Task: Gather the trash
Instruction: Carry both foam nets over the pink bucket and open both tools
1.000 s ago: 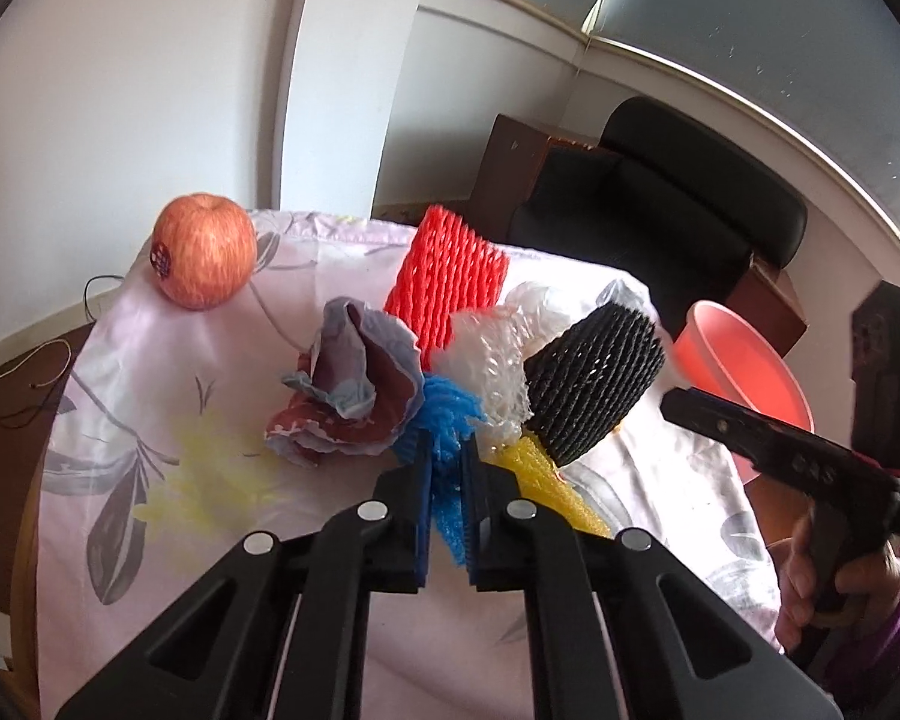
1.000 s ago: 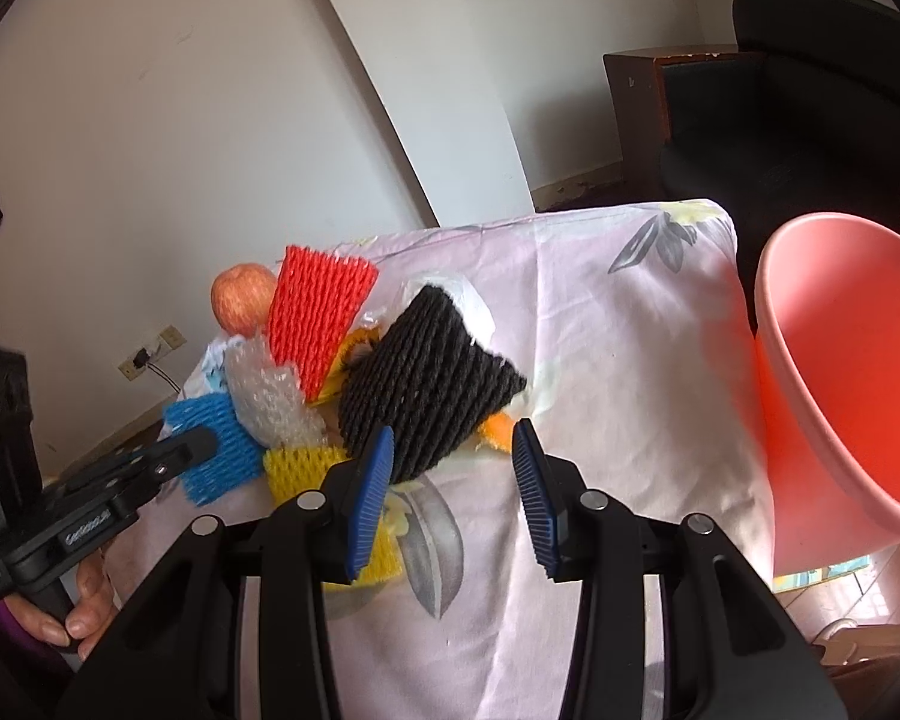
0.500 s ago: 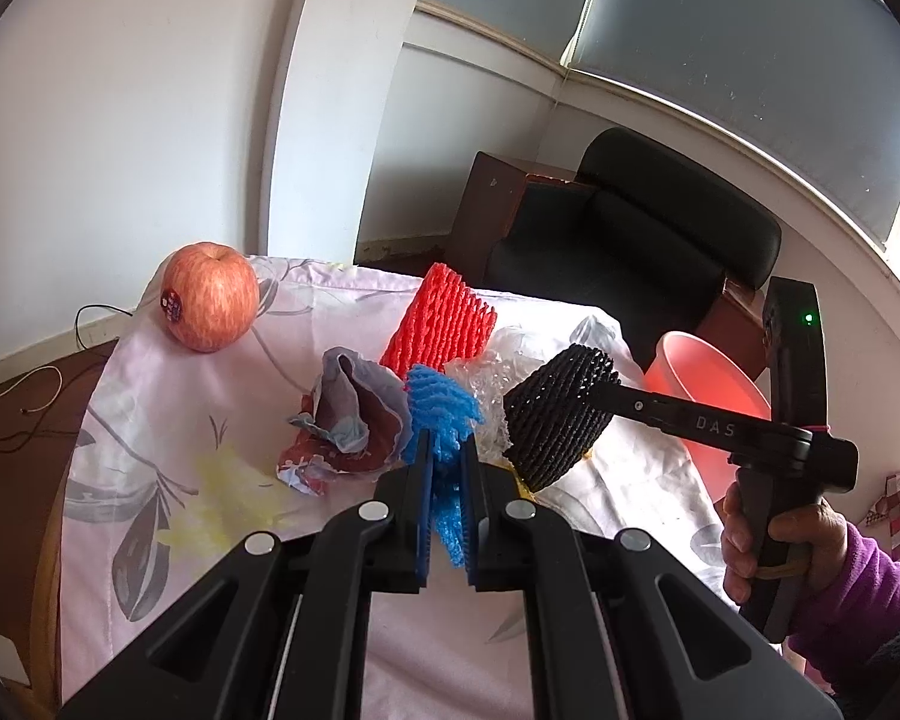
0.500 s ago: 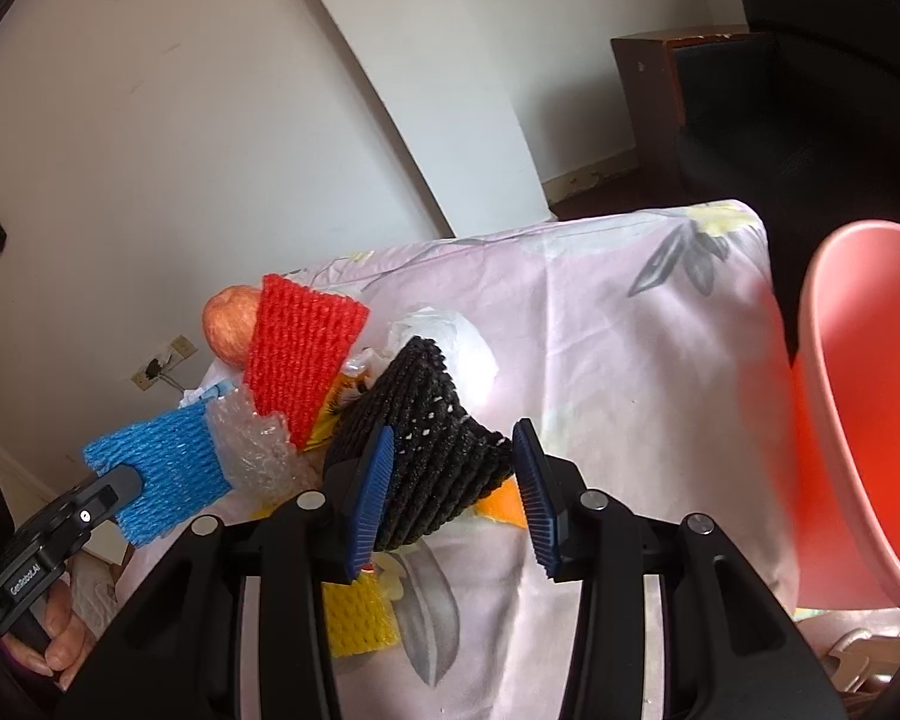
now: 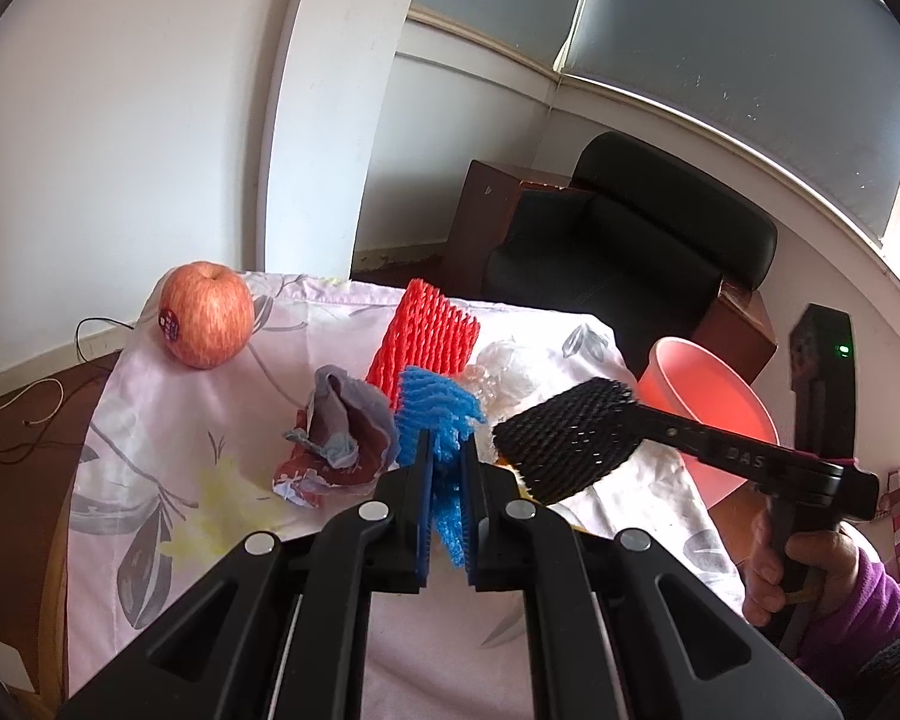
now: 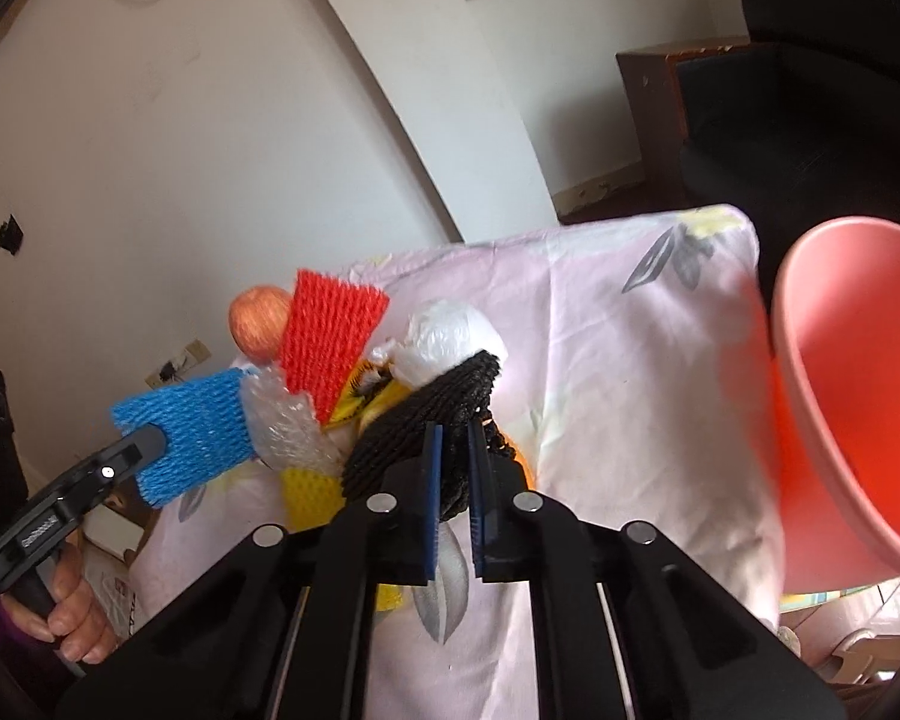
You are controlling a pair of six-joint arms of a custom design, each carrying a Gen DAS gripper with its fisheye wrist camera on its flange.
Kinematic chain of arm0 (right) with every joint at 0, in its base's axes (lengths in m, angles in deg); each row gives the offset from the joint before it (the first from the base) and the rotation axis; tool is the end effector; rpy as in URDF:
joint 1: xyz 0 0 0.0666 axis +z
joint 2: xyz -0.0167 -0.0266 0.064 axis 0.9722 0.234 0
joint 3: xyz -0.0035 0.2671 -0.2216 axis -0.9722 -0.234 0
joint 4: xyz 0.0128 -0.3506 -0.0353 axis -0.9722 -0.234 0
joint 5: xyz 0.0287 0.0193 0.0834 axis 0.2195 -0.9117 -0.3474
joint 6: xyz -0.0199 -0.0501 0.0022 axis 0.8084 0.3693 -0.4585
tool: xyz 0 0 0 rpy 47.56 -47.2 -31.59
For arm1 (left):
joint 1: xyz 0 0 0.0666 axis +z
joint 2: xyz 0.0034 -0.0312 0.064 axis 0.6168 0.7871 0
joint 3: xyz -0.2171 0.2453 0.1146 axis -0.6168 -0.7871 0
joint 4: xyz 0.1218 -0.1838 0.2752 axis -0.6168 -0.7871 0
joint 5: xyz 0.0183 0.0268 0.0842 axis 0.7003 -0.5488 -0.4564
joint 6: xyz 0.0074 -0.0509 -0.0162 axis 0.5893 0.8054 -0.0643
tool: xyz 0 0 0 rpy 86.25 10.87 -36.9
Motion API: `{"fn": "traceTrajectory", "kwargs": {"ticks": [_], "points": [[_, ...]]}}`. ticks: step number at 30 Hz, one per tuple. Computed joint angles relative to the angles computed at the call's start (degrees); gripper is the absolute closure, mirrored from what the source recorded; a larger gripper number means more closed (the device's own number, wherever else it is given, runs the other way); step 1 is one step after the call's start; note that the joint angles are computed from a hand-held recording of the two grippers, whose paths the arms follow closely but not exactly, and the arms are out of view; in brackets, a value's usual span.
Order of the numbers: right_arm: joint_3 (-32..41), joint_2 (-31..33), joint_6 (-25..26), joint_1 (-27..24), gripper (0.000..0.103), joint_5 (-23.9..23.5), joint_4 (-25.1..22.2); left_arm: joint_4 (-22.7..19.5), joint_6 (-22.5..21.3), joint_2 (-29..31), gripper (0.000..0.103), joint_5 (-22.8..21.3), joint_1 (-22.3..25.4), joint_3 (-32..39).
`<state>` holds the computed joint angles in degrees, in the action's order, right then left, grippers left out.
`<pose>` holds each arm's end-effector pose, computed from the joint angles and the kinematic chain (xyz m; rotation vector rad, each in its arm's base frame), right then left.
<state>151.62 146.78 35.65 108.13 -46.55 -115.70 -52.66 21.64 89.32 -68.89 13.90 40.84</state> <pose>0.4693 0.2785 0.3809 0.3554 2.2682 0.4042 0.5083 -0.2401 0.4128 0.5338 2.2118 -0.6074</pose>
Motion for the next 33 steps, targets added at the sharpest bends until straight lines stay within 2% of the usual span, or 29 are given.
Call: {"fn": "traceTrajectory", "kwargs": {"ticks": [10, 19, 26, 33], "points": [[-6.7, -7.9, -2.3, -0.2, 0.095, 9.3, 0.2, 0.3, -1.8, 0.3, 0.096, 1.6, -1.8, 2.9], [-14.7, -16.4, -7.4, -1.1, 0.095, 18.1, -1.1, -0.1, -4.2, 2.7, 0.096, 3.5, -5.7, 8.2], [-19.7, -21.2, -11.6, -2.4, 0.095, 23.5, -3.3, -4.9, -3.1, 9.0, 0.096, 7.7, -9.2, 18.1], [-23.4, -24.9, -14.7, -3.2, 0.095, 28.4, -6.8, -9.6, -4.0, 16.2, 0.096, 8.4, -13.4, 28.9]]}}
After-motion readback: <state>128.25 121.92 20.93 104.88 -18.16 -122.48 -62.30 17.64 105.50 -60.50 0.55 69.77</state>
